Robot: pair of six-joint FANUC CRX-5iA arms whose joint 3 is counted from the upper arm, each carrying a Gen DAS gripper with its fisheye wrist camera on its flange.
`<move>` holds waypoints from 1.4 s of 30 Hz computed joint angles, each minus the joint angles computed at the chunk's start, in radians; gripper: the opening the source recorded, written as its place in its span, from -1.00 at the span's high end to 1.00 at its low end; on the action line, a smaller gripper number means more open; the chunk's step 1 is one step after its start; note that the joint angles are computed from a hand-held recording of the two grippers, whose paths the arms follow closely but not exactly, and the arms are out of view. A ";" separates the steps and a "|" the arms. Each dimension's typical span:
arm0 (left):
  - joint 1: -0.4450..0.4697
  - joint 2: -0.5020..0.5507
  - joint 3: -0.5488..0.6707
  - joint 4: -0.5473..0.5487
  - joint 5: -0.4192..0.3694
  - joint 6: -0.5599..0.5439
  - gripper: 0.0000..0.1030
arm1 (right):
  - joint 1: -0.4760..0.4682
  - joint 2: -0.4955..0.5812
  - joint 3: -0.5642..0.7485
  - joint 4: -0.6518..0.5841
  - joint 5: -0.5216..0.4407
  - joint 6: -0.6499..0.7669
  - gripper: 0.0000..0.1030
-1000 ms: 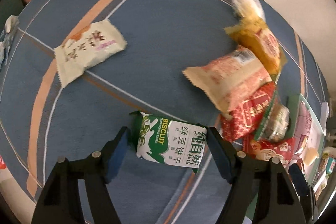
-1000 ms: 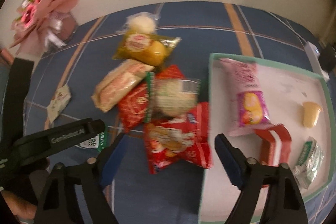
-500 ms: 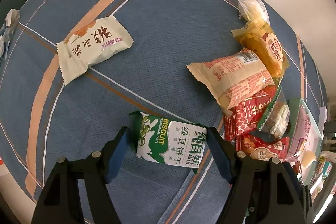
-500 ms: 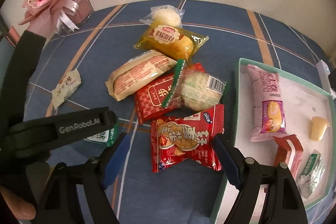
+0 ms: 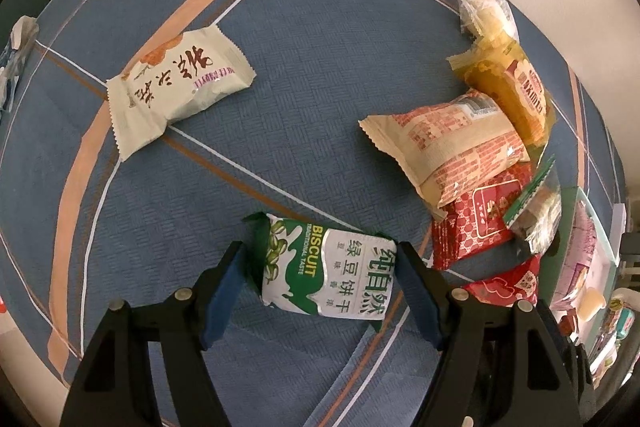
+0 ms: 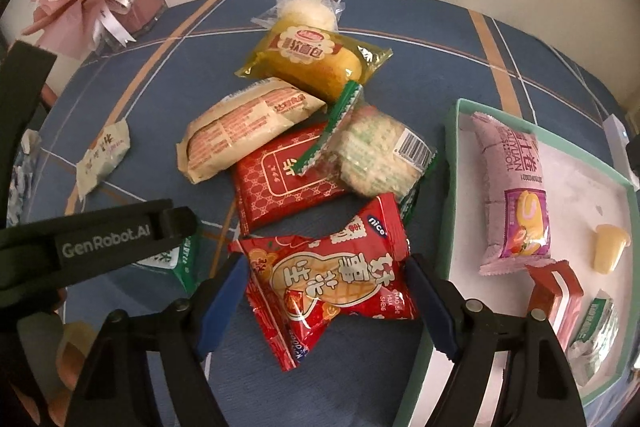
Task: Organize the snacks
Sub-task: 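Grasp the red nice snack bag with the right tool, then carry the BISCUIT box with the left tool while the right tool carries the red bag into the tray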
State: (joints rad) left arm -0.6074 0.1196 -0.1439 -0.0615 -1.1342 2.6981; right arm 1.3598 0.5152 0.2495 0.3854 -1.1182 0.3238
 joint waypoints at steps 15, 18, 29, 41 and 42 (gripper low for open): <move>-0.014 -0.006 0.014 -0.013 -0.007 0.018 -0.35 | 0.009 -0.017 -0.018 0.015 0.005 -0.016 -0.44; -0.015 -0.016 0.017 -0.020 -0.011 0.023 -0.35 | 0.006 -0.027 -0.025 0.005 0.013 -0.019 -0.43; -0.054 -0.071 0.060 -0.082 -0.053 0.055 -0.35 | 0.013 -0.107 -0.085 0.044 0.067 -0.092 -0.43; -0.158 -0.034 0.210 -0.152 -0.068 0.031 -0.35 | 0.004 -0.237 -0.226 0.135 -0.065 -0.325 -0.43; -0.170 -0.019 0.231 -0.154 -0.070 0.017 -0.35 | 0.002 -0.256 -0.251 0.142 -0.074 -0.355 -0.43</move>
State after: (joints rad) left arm -0.7776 0.1003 0.0873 -0.2153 -1.2046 2.7149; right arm 1.3614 0.2590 -0.0010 0.5274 -1.1921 -0.0308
